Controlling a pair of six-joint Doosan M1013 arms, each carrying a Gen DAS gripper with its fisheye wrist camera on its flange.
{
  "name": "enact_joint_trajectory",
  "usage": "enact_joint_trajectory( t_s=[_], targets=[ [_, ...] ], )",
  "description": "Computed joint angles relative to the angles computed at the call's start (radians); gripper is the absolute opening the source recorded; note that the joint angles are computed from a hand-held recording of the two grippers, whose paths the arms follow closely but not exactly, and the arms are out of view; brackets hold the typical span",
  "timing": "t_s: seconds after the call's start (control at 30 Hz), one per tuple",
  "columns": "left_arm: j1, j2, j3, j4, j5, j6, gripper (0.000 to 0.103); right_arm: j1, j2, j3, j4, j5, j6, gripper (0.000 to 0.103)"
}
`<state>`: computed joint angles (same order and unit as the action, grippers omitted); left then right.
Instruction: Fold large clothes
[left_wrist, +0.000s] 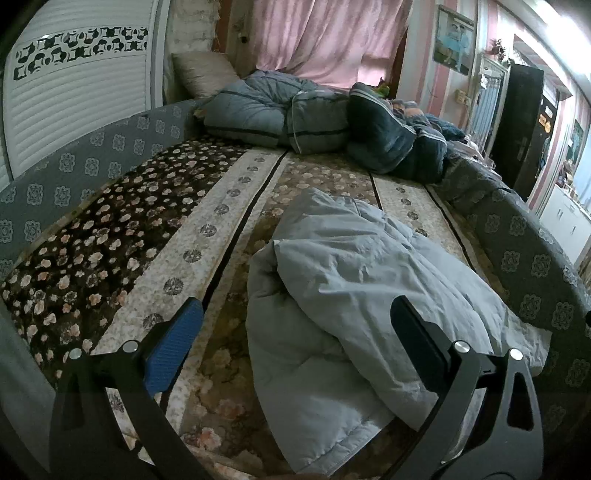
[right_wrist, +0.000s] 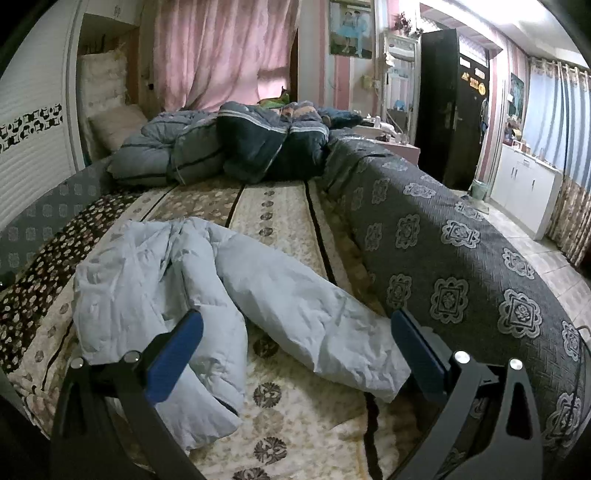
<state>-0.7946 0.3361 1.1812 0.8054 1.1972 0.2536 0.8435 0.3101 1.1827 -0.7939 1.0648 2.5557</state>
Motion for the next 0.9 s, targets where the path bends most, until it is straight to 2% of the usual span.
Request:
enact_joint_trajectory(
  t_s=[0.37, 0.5, 0.67, 0.83, 0.9],
  targets=[
    [-0.007, 0.032, -0.04, 0.012, 0.039, 0.053, 0.1, 0.002, 0.008, -0.015, 0.01, 0.013, -0.006, 0.101],
    [0.016, 0.066, -0.089, -0.091, 0.026, 0.144, 0.1, -0.011, 0.006, -0.017, 0.049, -0.014, 0.021, 0.101],
    [0.027, 0.098, -0.153, -0.102, 0.075, 0.155, 0.1, -0.02, 0.036, -0.098, 0.017, 0.04, 0.031, 0.101],
    [0.052, 0.185, -0.315, -0.105, 0.188, 0.239, 0.1, -0.052, 0.105, -0.26, 0.052, 0.082, -0.044, 0.101],
    [0.057, 0.221, -0.377, -0.119, 0.208, 0.268, 0.1, -0.06, 0.145, -0.325, 0.047, 0.106, -0.085, 0.101]
  ],
)
